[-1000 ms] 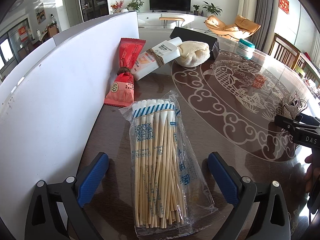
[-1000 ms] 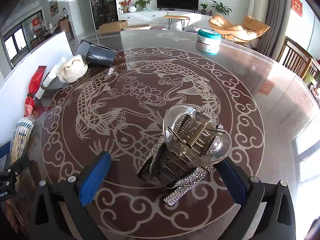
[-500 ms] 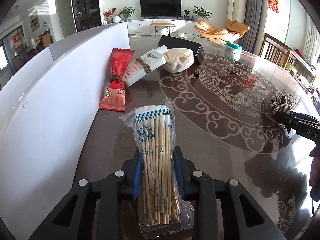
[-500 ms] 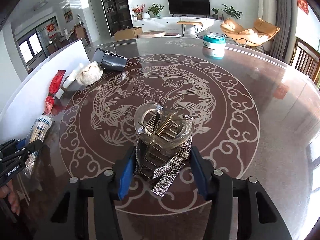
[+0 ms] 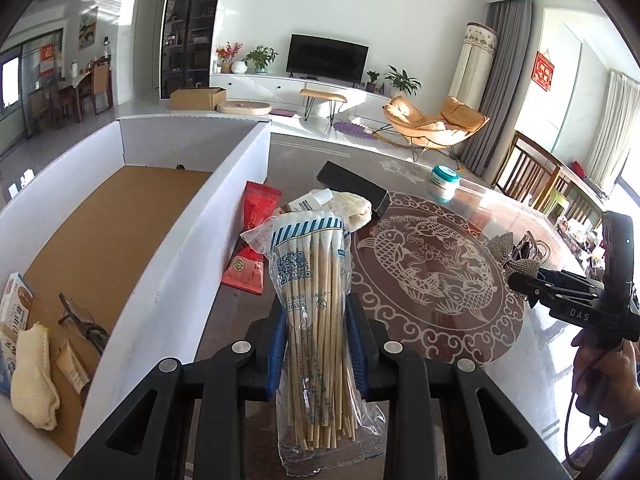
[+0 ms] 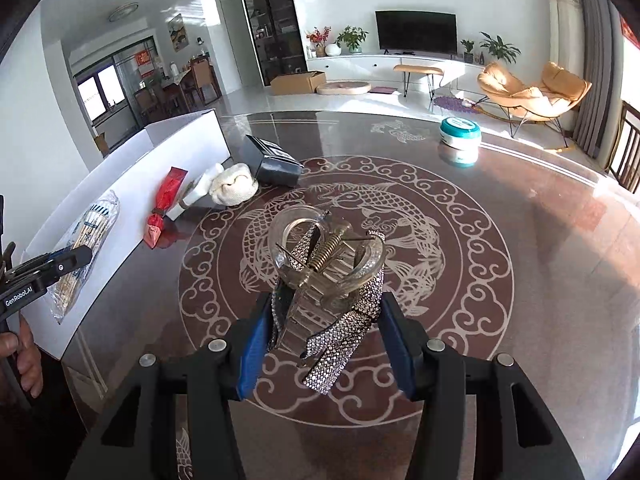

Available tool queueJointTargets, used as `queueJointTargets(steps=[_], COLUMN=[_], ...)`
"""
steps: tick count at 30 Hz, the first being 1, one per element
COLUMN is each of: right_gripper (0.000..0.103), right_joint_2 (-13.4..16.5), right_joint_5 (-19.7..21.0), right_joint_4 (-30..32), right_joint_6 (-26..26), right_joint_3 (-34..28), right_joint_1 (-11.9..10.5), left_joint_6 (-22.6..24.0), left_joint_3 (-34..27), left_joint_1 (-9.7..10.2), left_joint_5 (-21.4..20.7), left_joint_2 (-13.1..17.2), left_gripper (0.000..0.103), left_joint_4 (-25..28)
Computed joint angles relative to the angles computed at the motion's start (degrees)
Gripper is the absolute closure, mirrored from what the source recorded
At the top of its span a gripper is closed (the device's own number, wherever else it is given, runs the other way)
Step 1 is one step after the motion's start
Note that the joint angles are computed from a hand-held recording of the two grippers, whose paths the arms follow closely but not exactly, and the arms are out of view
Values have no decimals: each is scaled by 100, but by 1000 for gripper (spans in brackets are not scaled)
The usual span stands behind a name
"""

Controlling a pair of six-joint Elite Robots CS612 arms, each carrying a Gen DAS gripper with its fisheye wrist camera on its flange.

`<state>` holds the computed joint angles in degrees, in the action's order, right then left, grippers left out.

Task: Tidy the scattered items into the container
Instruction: 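Open the left gripper over the cardboard box while the right gripper releases the bow clip inside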

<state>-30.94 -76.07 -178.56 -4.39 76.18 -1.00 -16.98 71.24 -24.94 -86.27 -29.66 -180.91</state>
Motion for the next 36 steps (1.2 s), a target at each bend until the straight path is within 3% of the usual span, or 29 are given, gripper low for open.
queueJointTargets(steps=[6, 8, 12, 15, 21, 22, 23, 26, 31, 33, 36], right_gripper=[50, 50, 50, 50, 49, 45, 35, 10, 7, 2, 0], right_joint_2=[136, 273, 718, 1206, 2266, 2423, 2498, 2235, 1453, 1149, 802], right_joint_5=[940, 1337, 1893, 1771, 1027, 975, 1061, 1574, 1776, 1622, 916], right_joint_4=[584, 1017, 2253, 3187, 5053, 5287, 5394, 4923, 3265, 2575, 2247], right_joint_6=[-774, -1033, -1606, -1959, -2254, -2136, -1978, -1528, -796, -389, -153], right_joint_3=[-1001, -1499, -2685, -3696, -5747, -6049, -6180, -5585, -3883, -3148, -2270], right_joint_1=[406, 589, 954, 1217, 1515, 1523, 1503, 1365, 1014, 822, 550], left_joint_6=[-490, -631, -1141, -1257, -1270, -1337, -1405, -1436, -1197, -871, -280], left_joint_3=[337, 383, 279, 86, -296, -342, -371, -216, 124, 230, 161], left_joint_1=[346, 471, 764, 887, 949, 949, 944, 881, 666, 531, 309], left_joint_5=[343, 587, 577, 647, 670, 727, 789, 941, 1038, 946, 595], left_joint_2=[-374, -438, -415, -331, -167, -152, -142, -199, -379, -442, -416], left_gripper=[75, 75, 75, 75, 71, 62, 52, 49, 48, 46, 25], left_joint_4=[-34, 199, 810, 1399, 2322, 2477, 2588, 2353, 1642, 1320, 1108])
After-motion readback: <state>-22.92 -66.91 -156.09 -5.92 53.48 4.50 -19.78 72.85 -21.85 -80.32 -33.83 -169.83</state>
